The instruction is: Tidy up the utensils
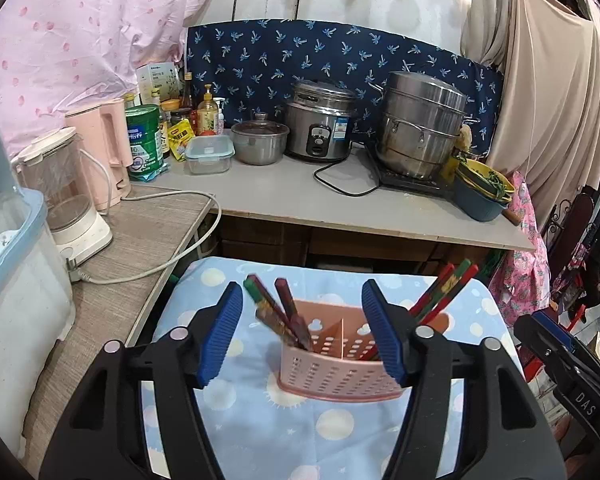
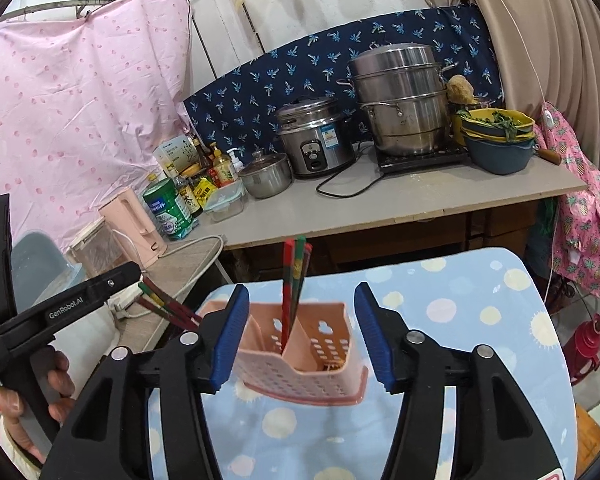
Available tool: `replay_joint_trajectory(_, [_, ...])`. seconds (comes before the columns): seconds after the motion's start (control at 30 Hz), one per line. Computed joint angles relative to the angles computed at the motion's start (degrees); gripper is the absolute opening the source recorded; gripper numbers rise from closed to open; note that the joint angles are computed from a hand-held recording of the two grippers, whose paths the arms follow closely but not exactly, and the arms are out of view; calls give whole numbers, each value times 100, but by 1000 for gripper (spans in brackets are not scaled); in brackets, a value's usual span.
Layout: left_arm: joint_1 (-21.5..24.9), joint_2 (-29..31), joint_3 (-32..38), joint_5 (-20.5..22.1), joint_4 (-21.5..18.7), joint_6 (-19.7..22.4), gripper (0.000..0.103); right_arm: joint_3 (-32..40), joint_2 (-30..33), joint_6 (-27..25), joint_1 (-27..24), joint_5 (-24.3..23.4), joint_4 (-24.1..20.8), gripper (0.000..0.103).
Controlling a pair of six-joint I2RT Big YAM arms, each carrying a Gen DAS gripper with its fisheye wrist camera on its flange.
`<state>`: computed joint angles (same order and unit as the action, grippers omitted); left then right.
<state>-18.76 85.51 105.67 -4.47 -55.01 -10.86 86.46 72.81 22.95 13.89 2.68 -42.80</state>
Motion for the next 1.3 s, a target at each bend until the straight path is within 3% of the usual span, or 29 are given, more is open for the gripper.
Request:
replay_joint_trajectory(0.17, [-20, -399, -659, -116, 227, -28, 71, -457, -325, 60, 83, 153, -30, 64])
replay_joint_trajectory(0.5, [-96, -1065, -1848, -372, 535, 14, 73, -1320, -927, -128, 487, 942, -132, 73])
replay_joint_trajectory(0.7, [-153, -1342, -2364, -381, 587, -14, 75, -1704, -1184, -238, 824, 1493, -167, 84])
replay_joint_trajectory(1.1, [-317, -1831, -3166, -719, 843, -95, 88, -2110, -1455, 94, 1227, 1839, -332, 86])
replay_joint_trajectory(1.3, [-385, -1985, -3369, -919, 757, -41, 92, -2288, -1572, 339, 1416, 1994, -435, 94])
